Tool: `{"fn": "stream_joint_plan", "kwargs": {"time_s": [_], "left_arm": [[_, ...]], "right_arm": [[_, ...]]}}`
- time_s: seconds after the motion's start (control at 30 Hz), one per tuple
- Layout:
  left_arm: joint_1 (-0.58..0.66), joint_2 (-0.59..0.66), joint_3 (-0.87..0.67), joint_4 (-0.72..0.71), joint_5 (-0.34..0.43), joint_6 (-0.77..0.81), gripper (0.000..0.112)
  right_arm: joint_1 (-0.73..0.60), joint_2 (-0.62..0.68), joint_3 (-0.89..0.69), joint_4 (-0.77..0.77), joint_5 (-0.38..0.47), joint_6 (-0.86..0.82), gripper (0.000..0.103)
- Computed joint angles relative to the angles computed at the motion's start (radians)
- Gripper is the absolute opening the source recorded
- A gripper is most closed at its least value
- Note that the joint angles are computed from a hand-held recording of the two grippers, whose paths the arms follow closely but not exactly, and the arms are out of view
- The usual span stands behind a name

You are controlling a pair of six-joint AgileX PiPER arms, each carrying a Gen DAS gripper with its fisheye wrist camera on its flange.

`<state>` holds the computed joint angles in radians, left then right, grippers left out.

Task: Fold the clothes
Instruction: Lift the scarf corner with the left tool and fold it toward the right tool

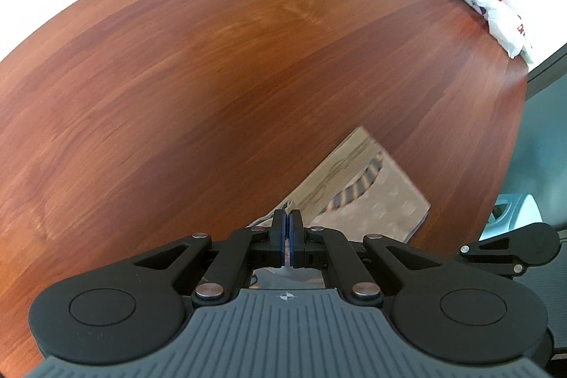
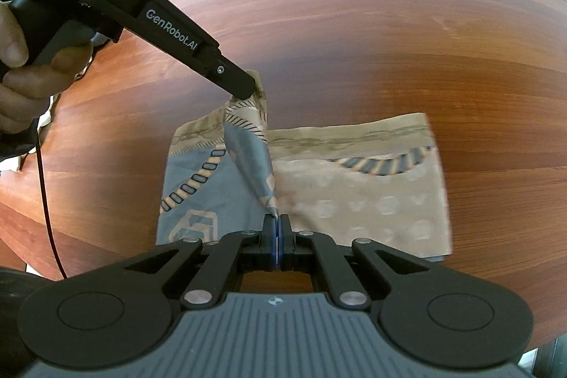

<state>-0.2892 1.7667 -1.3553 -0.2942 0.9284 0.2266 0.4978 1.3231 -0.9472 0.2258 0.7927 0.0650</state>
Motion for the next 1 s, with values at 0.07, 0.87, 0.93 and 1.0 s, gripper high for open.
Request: {"fn": "stream_joint_plan", "kwargs": {"time_s": [0.07, 0.87, 0.93, 1.0], "left_arm": [[-0.019, 0.016, -0.025, 0.007, 0.002, -0.023, 0.002], [-0.181, 0.186, -0.354, 0.077, 0.098, -0.246, 0.002], [-0.197, 0.219, -0.386, 0.083, 0.103, -0.252, 0.002], [-0.217, 0.261, -0.425, 0.1, 0.116, -0.265, 0.002]], "right_arm": [[-0.052, -0.009, -0.004, 0.036, 0.024, -0.06, 0.001], [-0.517, 0.007, -0.052, 0.301, 0.215, -0.549, 0.001], [-0.532, 0.017, -0.042, 0.297, 0.21, -0.562, 0.001], [-0.551, 0.034, -0.033, 0.296, 0.207, -0.578, 0.001]]}}
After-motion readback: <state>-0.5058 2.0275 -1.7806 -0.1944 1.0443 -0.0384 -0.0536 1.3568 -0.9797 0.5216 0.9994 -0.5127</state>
